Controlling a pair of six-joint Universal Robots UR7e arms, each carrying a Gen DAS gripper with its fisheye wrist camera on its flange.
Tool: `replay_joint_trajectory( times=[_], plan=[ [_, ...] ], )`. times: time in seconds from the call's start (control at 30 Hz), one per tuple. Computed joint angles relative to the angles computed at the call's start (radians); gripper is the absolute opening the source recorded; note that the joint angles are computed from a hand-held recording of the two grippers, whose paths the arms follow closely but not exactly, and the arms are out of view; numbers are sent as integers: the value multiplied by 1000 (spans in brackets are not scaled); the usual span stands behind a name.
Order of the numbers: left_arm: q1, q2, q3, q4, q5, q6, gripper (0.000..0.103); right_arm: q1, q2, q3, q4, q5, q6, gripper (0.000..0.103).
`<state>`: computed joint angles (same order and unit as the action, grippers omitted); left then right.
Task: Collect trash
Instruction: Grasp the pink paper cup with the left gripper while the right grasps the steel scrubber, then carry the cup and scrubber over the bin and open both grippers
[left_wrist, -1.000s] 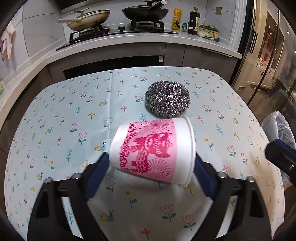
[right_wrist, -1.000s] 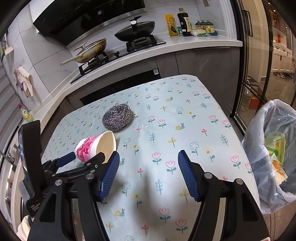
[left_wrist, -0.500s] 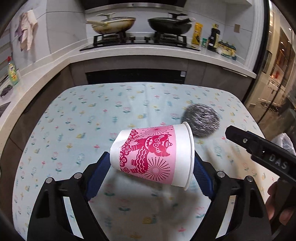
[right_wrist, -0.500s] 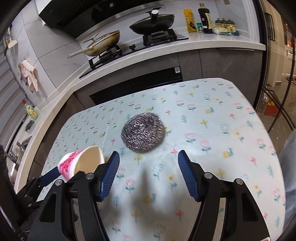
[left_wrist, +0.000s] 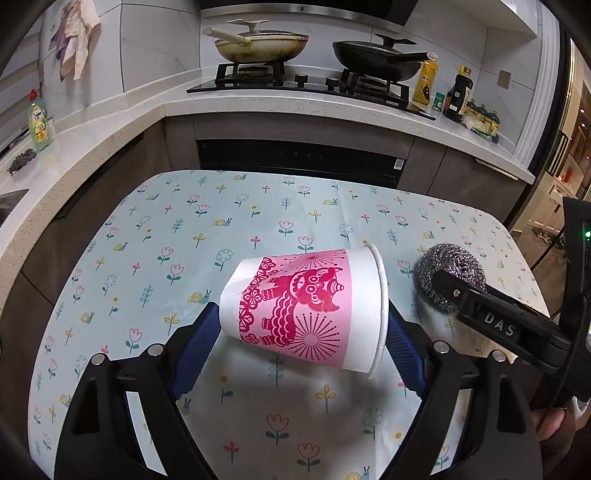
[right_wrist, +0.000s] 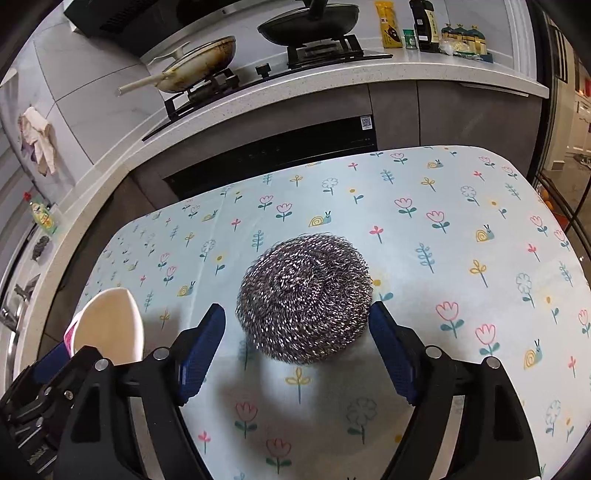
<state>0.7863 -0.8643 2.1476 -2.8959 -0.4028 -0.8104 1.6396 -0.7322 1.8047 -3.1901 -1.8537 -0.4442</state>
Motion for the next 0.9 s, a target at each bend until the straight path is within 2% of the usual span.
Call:
replay_joint_trajectory(
  times=[0.03,0.07,0.17,0.33,0.57,0.9],
  plan=[
    [1,2,-2,-4,-2,6,81,-1,2,-2,0,-1,0,75],
    [0,4,-4,-6,-3,9,81,-1,4,-5,-1,-4,-1,70],
    [-7,8,-5,-10,-5,17,81,-1,-6,4,4,2,-12,64],
    [-34,4,2,23,-16,-21,81,-21,-76,86,-19,28,-6,63],
    [-108,22,-1,89,-45,-98,81,-76,-254,253,-47,74,7,63],
    [-239,124,-64,111,-122,-131,81,-167,-537,461,-89,109,-55,63]
  ],
)
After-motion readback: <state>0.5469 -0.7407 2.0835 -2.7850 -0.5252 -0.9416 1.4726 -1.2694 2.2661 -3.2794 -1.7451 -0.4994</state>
